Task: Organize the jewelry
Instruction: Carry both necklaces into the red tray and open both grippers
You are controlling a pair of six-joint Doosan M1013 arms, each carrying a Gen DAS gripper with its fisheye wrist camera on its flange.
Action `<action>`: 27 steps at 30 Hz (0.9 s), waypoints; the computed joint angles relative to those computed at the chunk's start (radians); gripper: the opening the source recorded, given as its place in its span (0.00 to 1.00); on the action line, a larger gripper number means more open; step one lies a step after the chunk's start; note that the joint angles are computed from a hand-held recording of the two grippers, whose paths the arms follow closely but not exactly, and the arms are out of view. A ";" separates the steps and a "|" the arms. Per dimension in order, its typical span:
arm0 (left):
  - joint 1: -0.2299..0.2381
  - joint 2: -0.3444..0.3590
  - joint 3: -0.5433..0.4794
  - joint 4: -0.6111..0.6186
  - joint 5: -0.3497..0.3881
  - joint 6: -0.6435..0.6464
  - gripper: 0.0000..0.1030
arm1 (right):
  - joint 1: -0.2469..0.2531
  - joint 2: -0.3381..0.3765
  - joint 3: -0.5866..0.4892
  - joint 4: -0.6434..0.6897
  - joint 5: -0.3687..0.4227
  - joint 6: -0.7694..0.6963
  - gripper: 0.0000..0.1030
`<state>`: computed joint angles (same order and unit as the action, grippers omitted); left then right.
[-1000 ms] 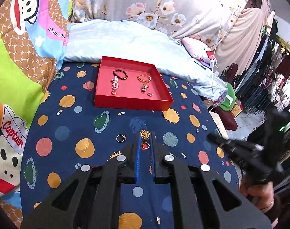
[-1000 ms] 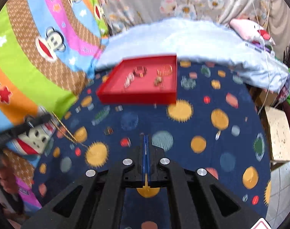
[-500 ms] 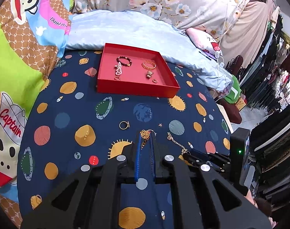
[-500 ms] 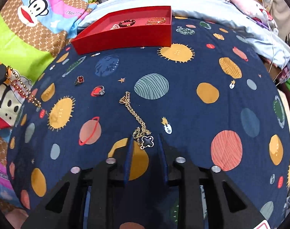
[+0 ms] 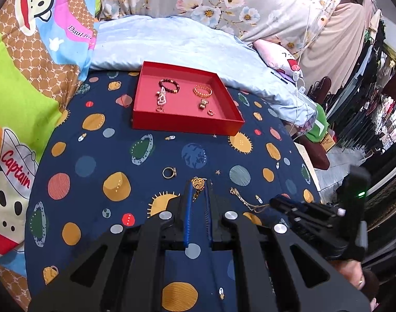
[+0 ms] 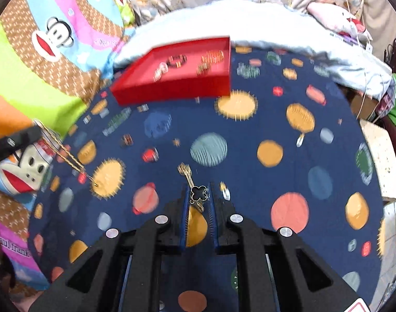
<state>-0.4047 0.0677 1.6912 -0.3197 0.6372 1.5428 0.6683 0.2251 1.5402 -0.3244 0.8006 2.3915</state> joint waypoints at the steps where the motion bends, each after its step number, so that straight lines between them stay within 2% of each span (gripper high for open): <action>1: 0.001 -0.002 -0.001 -0.002 -0.001 0.003 0.08 | 0.001 -0.007 -0.005 -0.013 -0.007 0.006 0.12; 10: 0.015 0.004 -0.056 -0.029 -0.019 0.050 0.08 | -0.007 -0.037 -0.079 -0.107 -0.047 0.013 0.12; 14: 0.029 0.025 -0.112 -0.073 -0.020 0.109 0.08 | -0.017 -0.027 -0.139 -0.143 -0.053 -0.021 0.12; 18: 0.033 0.059 -0.181 -0.059 -0.023 0.134 0.08 | -0.033 -0.007 -0.207 -0.160 -0.060 -0.064 0.12; 23: 0.032 0.118 -0.272 -0.004 -0.026 0.138 0.08 | -0.073 0.041 -0.296 -0.113 -0.081 -0.129 0.12; 27: 0.033 0.181 -0.348 0.030 -0.007 0.126 0.08 | -0.112 0.092 -0.356 -0.018 -0.090 -0.196 0.12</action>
<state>-0.3714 0.2490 1.3428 -0.2892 0.6301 1.6693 0.5564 0.3169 1.1839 -0.3420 0.7104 2.1960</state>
